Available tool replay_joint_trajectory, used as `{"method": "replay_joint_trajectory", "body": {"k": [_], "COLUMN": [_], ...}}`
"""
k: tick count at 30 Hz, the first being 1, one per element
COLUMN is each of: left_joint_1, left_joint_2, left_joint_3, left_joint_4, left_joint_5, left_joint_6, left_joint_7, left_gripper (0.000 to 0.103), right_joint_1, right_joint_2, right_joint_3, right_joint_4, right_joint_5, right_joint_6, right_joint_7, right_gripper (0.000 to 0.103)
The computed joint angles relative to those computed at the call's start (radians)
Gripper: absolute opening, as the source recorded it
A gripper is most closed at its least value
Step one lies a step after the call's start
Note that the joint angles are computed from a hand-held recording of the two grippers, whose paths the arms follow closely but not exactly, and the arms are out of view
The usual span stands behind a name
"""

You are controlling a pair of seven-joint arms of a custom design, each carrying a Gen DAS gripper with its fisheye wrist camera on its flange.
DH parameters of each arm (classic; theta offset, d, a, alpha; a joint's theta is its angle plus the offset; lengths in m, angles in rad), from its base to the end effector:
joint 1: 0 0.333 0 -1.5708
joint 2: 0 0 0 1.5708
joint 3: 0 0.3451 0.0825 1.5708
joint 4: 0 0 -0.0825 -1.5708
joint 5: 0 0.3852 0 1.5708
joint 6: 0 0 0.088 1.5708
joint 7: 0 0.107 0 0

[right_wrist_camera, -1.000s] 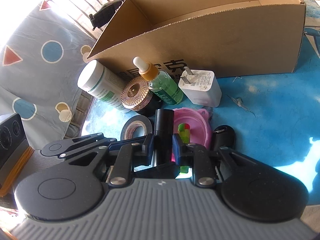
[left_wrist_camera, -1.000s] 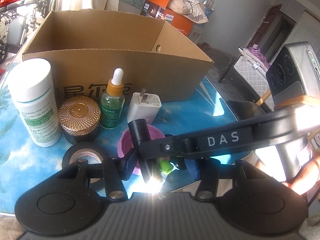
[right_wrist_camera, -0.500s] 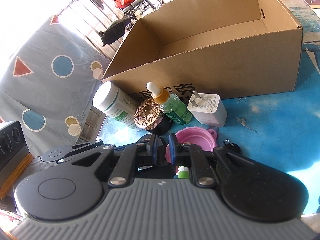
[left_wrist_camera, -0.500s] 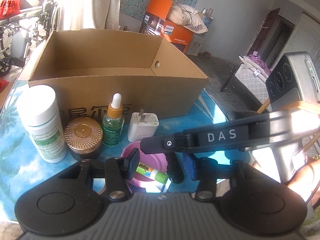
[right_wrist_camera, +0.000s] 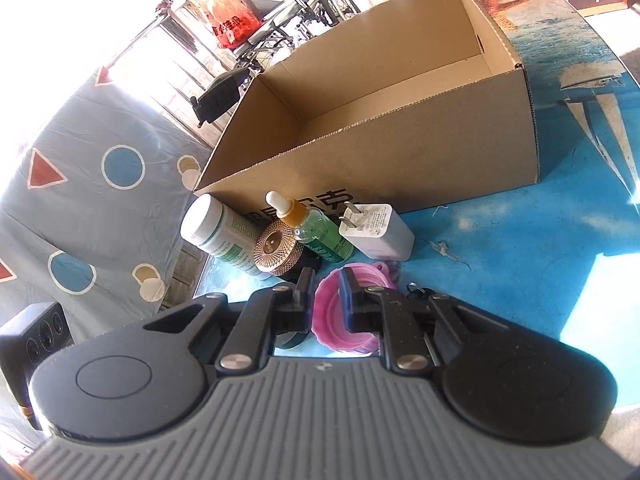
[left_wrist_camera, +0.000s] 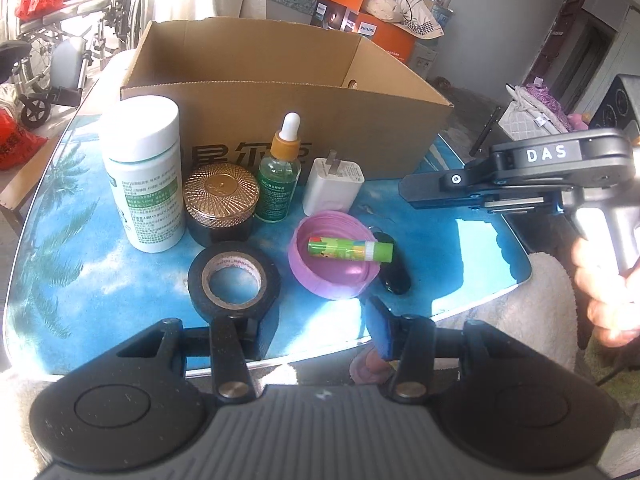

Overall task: Organize rigid objects
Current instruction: 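Lift the black cylinder up out of the pink bowl with the right gripper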

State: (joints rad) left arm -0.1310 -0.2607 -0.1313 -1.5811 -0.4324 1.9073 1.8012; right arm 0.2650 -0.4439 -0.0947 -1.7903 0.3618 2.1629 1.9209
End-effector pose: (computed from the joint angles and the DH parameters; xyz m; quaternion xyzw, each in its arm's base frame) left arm 0.4478 -0.1666 0.8268 -0.4877 0.8021 -0.3403 0.0541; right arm 0.4164 0.0689 0.8390 -0.5481 0.7142 -0.0242 0.4345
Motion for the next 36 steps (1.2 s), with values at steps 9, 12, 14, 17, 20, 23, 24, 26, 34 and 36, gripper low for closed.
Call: {"method": "replay_joint_trajectory", "body": {"k": [9,12,14,17,20,23,24,26,34,36], "left_joint_1": [-0.002,-0.004,-0.005,-0.007,-0.01,-0.009,-0.008,-0.005,0.008,0.017], "left_joint_2": [-0.01,-0.007,-0.006,-0.007,-0.008,-0.017,-0.021,-0.036,-0.052,-0.042], "left_joint_3": [-0.006,-0.009,-0.011,-0.013,-0.009,-0.009,-0.01,-0.017,-0.005,-0.004], "left_joint_4": [-0.006,-0.004,-0.003,0.001,0.008,0.006,0.001,-0.016,-0.022,-0.005], "left_joint_5": [0.016,0.023,0.027,0.038,0.038,0.04,0.044,0.058,0.078,0.092], "left_joint_6": [-0.006,-0.008,-0.012,-0.029,-0.067,-0.104,-0.108,-0.104,-0.096,-0.104], "left_joint_7": [-0.016,-0.017,-0.019,-0.019,-0.013,-0.012,-0.014,-0.025,-0.019,-0.034], "left_gripper": [0.048,0.048,0.048,0.048,0.05,0.051,0.051,0.051,0.053,0.053], "right_joint_1": [-0.011,-0.008,-0.006,0.007,0.039,0.068,0.073,0.082,0.086,0.091], "right_joint_2": [-0.06,-0.068,-0.073,-0.09,-0.118,-0.151,-0.16,-0.178,-0.183,-0.172], "right_joint_3": [-0.001,-0.003,-0.004,-0.009,-0.026,-0.04,-0.042,-0.043,-0.03,-0.034], "right_joint_4": [-0.066,-0.075,-0.08,-0.097,-0.118,-0.141,-0.148,-0.166,-0.186,-0.181], "right_joint_5": [-0.017,-0.025,-0.029,-0.022,0.003,0.023,0.028,0.035,0.04,0.043], "right_joint_6": [0.034,0.04,0.044,0.055,0.045,0.005,-0.011,-0.041,-0.116,-0.142], "right_joint_7": [0.046,0.05,0.052,0.038,-0.009,-0.063,-0.074,-0.094,-0.124,-0.143], "right_gripper": [0.013,0.013,0.014,0.014,0.016,0.022,0.024,0.024,0.025,0.025]}}
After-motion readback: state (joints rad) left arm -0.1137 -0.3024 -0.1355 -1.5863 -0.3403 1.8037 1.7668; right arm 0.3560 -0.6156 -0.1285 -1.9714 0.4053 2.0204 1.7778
